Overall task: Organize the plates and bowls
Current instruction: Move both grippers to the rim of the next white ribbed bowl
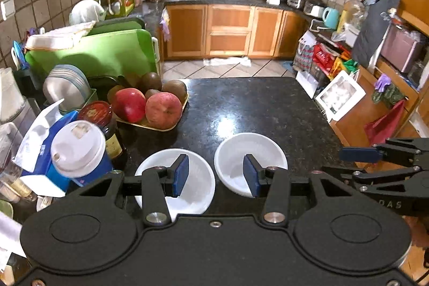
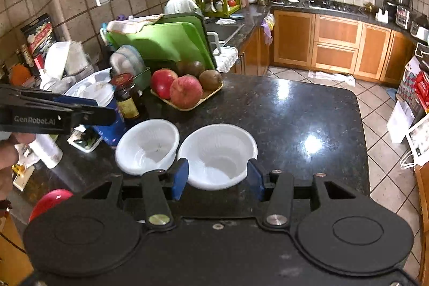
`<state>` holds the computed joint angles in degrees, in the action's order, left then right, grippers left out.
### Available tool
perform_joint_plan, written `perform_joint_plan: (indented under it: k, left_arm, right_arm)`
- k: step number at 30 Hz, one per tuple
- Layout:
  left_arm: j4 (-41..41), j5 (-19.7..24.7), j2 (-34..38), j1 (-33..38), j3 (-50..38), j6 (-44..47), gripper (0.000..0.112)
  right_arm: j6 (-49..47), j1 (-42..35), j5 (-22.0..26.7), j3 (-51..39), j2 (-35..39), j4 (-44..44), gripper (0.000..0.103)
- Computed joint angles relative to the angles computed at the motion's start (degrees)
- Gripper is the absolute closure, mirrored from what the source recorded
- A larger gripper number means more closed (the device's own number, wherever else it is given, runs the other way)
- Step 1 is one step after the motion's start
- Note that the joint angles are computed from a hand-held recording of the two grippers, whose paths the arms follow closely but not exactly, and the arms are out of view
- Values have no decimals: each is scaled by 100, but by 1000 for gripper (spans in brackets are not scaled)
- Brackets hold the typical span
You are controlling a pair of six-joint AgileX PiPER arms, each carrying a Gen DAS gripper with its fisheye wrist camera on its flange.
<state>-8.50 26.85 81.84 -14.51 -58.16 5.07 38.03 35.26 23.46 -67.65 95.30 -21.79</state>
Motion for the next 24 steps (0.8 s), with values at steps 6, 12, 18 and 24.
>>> perform_joint_plan:
  k: [6, 12, 18, 24]
  left_arm:
    - [504, 37, 1155, -233, -921, -301, 59]
    - [467, 432, 2131, -204, -1701, -153, 59]
    - [745, 710, 2727, -336, -2221, -166, 59]
    - [755, 887, 3027, -392, -2474, -5, 60]
  right_arm:
    - [-1320, -639, 432, -1041, 966, 1577, 53]
    - [-1506, -871, 589, -1640, 1735, 1932, 56]
    - [-1534, -911, 776, -2052, 2197, 2042, 57]
    - [-1535, -918, 861, -2111, 2354, 2082, 58]
